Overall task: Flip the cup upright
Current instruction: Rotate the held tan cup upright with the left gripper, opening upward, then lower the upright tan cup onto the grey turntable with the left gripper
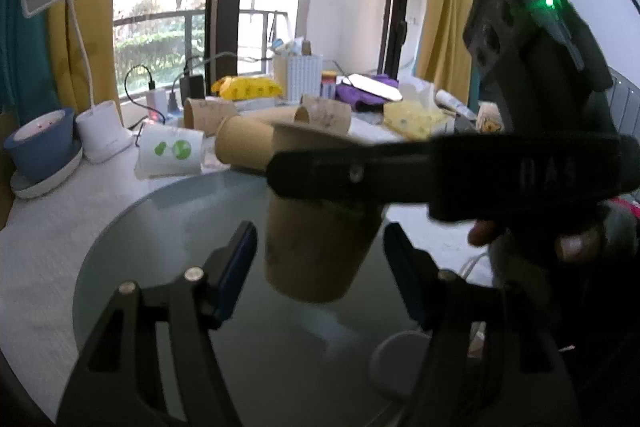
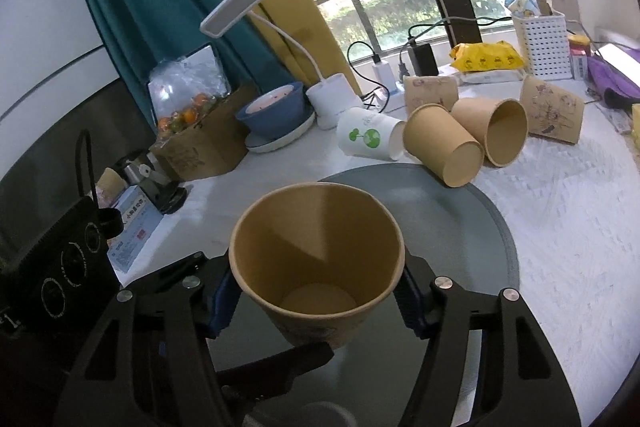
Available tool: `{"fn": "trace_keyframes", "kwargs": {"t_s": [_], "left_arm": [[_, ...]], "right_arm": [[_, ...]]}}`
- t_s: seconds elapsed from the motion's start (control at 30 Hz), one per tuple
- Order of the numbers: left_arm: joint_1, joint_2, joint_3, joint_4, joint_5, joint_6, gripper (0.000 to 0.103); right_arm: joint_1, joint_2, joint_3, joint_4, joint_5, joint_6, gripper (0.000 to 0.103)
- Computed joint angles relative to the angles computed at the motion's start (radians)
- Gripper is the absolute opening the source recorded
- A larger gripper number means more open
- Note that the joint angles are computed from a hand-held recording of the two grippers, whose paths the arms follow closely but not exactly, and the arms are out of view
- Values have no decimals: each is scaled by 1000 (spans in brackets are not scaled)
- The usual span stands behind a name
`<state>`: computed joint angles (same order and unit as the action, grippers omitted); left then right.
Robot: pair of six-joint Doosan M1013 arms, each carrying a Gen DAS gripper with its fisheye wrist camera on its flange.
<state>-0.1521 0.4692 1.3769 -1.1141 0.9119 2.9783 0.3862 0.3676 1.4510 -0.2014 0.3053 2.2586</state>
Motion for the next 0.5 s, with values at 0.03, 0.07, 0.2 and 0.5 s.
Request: {"fn": "trace_keyframes", "kwargs": {"t_s": [0.03,0.07,0.2,0.5], "left_arm": [[0,1,-2,11,3,-10,77],[0,3,-5,23,11,-23,77],[7,5,-13,68,21,-76,79],[49,7,-15,139,-56,-244,80]], "right_arm": [[0,1,-2,-22,3,18,68],[0,1,-3,-43,6,36,68],[3,6,-14,-160,23,129,68],[28,28,-53,-467,109,324,68]]}}
